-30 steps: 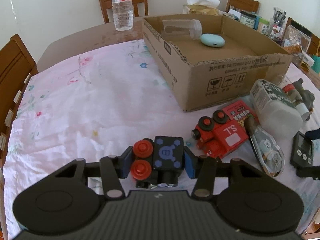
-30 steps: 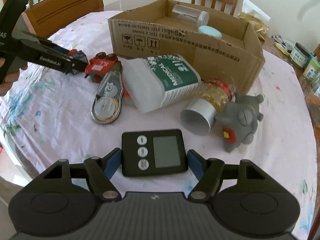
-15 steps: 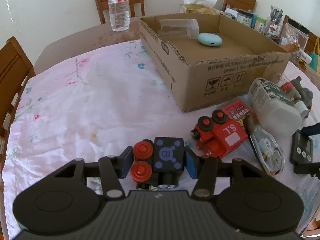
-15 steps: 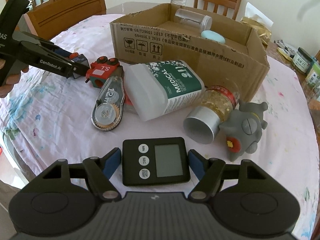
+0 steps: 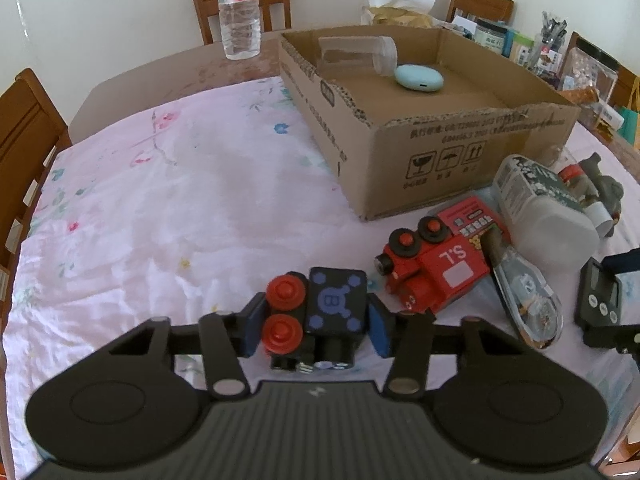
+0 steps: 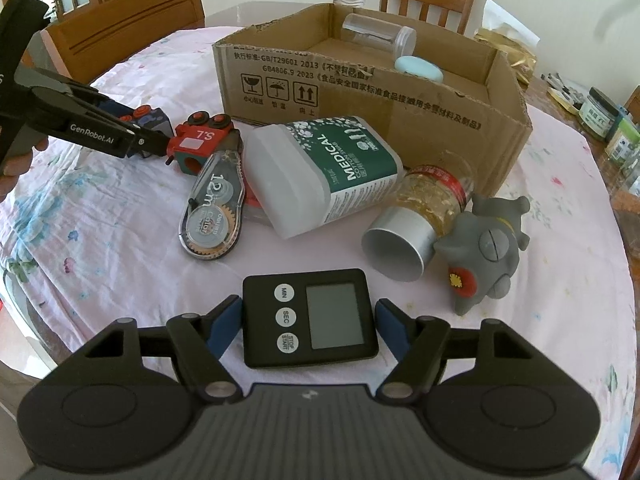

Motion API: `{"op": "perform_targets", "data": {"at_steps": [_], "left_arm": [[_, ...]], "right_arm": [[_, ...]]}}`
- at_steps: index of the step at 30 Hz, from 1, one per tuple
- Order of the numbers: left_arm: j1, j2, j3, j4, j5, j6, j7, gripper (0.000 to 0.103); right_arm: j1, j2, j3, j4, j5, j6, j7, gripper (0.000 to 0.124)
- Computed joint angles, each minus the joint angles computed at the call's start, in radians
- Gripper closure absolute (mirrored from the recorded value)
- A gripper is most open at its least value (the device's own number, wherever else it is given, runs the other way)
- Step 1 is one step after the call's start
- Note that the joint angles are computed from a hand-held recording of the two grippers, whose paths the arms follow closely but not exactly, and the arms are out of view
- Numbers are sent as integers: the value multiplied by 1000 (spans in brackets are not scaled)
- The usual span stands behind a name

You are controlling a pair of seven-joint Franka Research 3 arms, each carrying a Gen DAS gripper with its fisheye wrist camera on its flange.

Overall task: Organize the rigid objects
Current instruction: 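Grasp the black-and-red cube toy with left gripper while right gripper grasps the black timer, then carry the cube toy and timer into the box and open both grippers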

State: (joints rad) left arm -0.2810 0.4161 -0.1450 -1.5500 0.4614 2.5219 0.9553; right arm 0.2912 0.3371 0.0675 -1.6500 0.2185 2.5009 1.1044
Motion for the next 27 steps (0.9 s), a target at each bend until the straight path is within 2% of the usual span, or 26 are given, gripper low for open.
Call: {"op": "perform_targets", "data": {"at_steps": [22,27], "left_arm": [[-2,6,-14,67,-43,-90,78,54],[0,3,-30,108,-68,-144,146,54]], "right_arm": [[0,-9,-10,38,-40,-47,9,49],[-3,-9,-12,71,-48,-77,-2,49]]}}
